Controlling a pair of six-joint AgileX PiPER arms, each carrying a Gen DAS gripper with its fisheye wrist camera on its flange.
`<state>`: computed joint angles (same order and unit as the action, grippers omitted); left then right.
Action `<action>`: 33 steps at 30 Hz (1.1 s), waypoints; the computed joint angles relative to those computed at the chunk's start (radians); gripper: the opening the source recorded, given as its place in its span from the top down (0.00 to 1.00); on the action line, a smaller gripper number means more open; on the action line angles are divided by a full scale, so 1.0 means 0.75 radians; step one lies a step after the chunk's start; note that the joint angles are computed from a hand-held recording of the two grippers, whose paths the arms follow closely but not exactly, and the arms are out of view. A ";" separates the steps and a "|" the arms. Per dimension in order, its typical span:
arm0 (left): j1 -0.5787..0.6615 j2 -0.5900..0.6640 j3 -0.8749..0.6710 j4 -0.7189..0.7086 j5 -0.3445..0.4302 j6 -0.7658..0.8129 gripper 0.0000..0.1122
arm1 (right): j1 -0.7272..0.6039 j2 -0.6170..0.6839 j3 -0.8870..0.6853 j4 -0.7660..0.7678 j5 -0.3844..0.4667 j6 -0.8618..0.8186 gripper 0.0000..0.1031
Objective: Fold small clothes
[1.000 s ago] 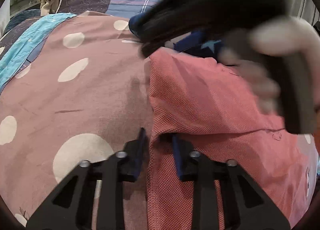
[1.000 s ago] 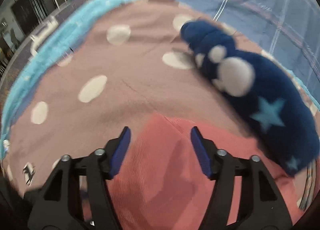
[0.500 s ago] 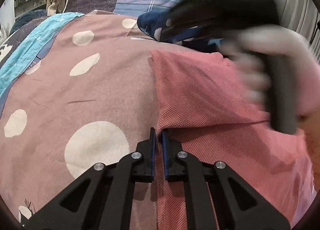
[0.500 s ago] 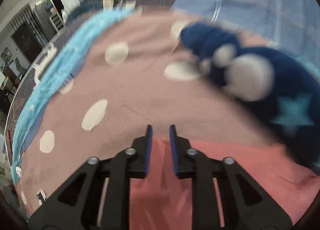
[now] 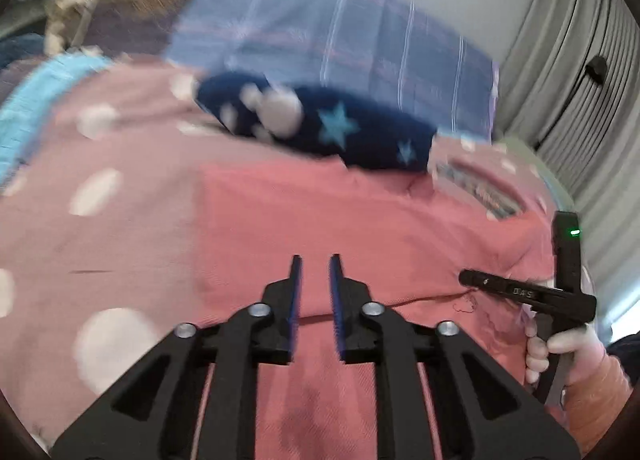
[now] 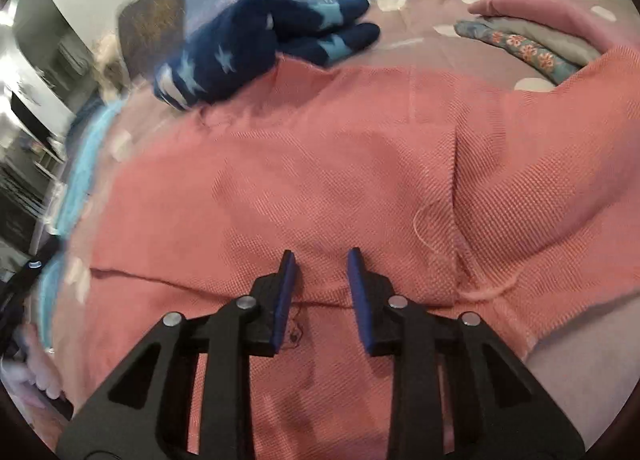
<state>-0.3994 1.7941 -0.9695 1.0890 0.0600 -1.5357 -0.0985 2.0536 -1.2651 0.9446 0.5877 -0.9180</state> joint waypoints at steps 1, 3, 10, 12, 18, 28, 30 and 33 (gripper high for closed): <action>-0.036 0.133 -0.117 -0.083 0.133 0.090 0.81 | 0.000 -0.011 -0.006 -0.031 0.021 0.026 0.70; -0.064 0.294 -0.217 -0.090 0.249 0.110 0.80 | -0.023 -0.047 0.010 -0.021 0.049 0.008 0.69; -0.071 0.293 -0.213 -0.036 0.248 0.059 0.79 | -0.491 -0.164 0.188 0.302 0.209 -0.320 0.66; -0.075 0.284 -0.202 -0.005 0.269 0.047 0.78 | -0.675 -0.166 0.218 0.369 0.244 -0.377 0.60; -0.095 0.301 -0.219 0.034 0.303 0.021 0.75 | -1.107 -0.028 0.049 0.384 0.355 -0.197 0.55; -0.103 0.300 -0.207 0.118 0.310 -0.060 0.74 | -1.109 0.257 -0.366 0.461 0.380 0.166 0.96; -0.101 0.300 -0.205 0.126 0.305 -0.070 0.74 | -1.059 0.202 -0.307 0.562 0.414 0.088 0.96; -0.102 0.305 -0.213 0.112 0.312 -0.053 0.74 | -0.955 0.058 -0.209 0.662 0.475 -0.141 0.96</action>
